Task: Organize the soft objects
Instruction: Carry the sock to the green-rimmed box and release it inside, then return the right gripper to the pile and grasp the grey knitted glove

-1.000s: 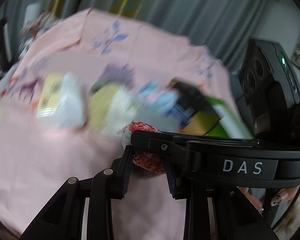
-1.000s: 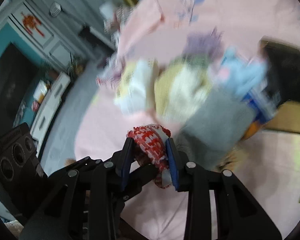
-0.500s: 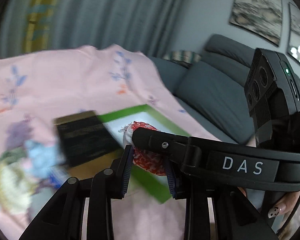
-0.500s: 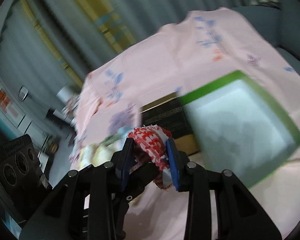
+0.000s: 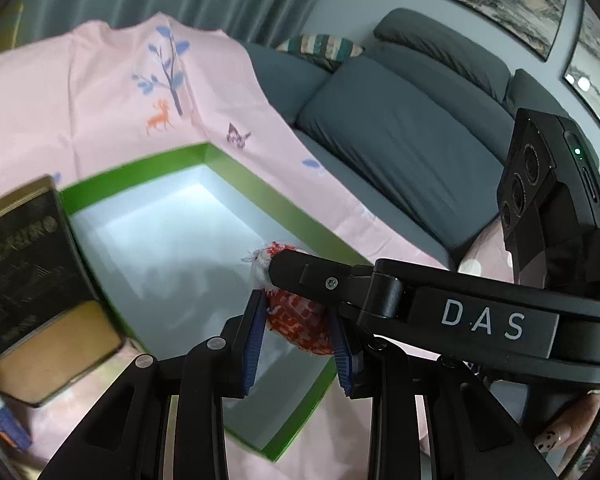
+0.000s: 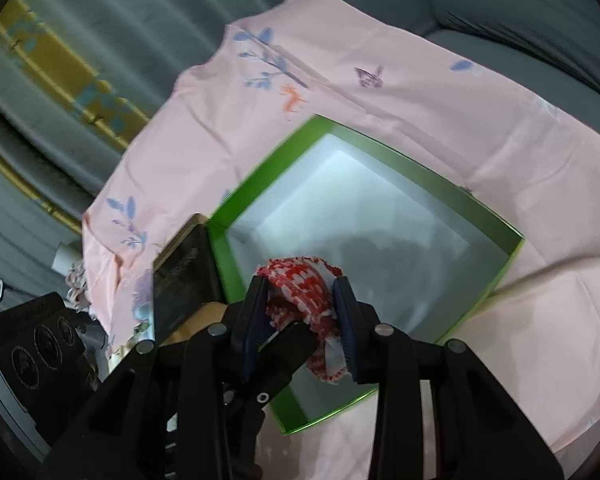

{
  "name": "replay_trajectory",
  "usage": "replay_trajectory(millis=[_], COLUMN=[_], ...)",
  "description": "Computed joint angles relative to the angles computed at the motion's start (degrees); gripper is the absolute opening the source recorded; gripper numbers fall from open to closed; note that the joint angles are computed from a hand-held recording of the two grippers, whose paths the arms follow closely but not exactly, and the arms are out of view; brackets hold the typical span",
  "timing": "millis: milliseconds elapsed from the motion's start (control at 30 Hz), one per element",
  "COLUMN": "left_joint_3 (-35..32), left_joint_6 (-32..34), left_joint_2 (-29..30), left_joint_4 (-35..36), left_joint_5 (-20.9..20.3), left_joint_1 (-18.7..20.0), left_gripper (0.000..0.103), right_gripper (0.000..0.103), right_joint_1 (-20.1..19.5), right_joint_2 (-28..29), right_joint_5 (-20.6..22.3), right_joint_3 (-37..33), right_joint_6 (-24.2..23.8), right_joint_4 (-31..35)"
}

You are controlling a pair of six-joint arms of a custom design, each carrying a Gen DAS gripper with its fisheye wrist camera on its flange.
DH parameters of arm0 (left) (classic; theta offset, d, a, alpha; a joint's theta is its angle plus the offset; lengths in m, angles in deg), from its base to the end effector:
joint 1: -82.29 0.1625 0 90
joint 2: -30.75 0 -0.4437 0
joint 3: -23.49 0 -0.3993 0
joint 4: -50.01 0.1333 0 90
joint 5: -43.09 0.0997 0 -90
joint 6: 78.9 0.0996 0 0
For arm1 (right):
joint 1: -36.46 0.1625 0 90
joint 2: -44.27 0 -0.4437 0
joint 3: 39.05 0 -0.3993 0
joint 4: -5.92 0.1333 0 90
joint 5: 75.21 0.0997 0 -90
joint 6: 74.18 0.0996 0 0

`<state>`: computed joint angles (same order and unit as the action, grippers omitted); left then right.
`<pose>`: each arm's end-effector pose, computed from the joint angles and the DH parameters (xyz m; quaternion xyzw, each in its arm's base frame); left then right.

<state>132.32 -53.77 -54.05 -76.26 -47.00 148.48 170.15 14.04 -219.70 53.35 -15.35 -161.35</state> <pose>-0.0895 -0.5327 0.3656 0.4119 0.9050 -0.1066 0.0004 0.5082 -0.4564 0.0029 -0.1757 -0.8657 0.4271 0.1929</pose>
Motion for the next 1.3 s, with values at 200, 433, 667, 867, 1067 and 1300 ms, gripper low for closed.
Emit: replay_trajectory(millis=[200, 433, 667, 867, 1067, 1300], left_joint_3=[0.79, -0.43, -3.84, -6.26, -6.46, -6.43], left_joint_6=[-0.77, -0.12, -1.43, -2.17, -2.27, -4.39], left_joint_2=[-0.07, -2.85, -9.28, -13.31, -14.74, -13.06], left_joint_4=[-0.02, -0.04, 0.54, -1.56, -6.49, -7.85], left_joint_5=[0.95, -0.47, 1.87, 6.97, 14.33, 16.47], left_joint_1=[0.09, 1.52, 4.29, 7.53, 11.72, 19.44], left_gripper=[0.031, 0.060, 0.072, 0.082, 0.082, 0.082], right_gripper=[0.036, 0.070, 0.084, 0.095, 0.096, 0.096], right_joint_1=[-0.82, 1.39, 4.55, 6.57, 6.95, 6.45], right_joint_2=[-1.14, -0.44, 3.59, 9.99, 17.04, 23.72], right_joint_5=[-0.27, -4.81, -7.50, -7.87, -4.93, -1.33], right_joint_3=[0.97, -0.69, -7.35, -17.59, -28.71, -38.78], right_joint_6=[4.20, 2.59, -6.25, -16.12, -23.98, -24.94], right_joint_4=[4.51, 5.56, 4.17, 6.72, 13.15, 24.32])
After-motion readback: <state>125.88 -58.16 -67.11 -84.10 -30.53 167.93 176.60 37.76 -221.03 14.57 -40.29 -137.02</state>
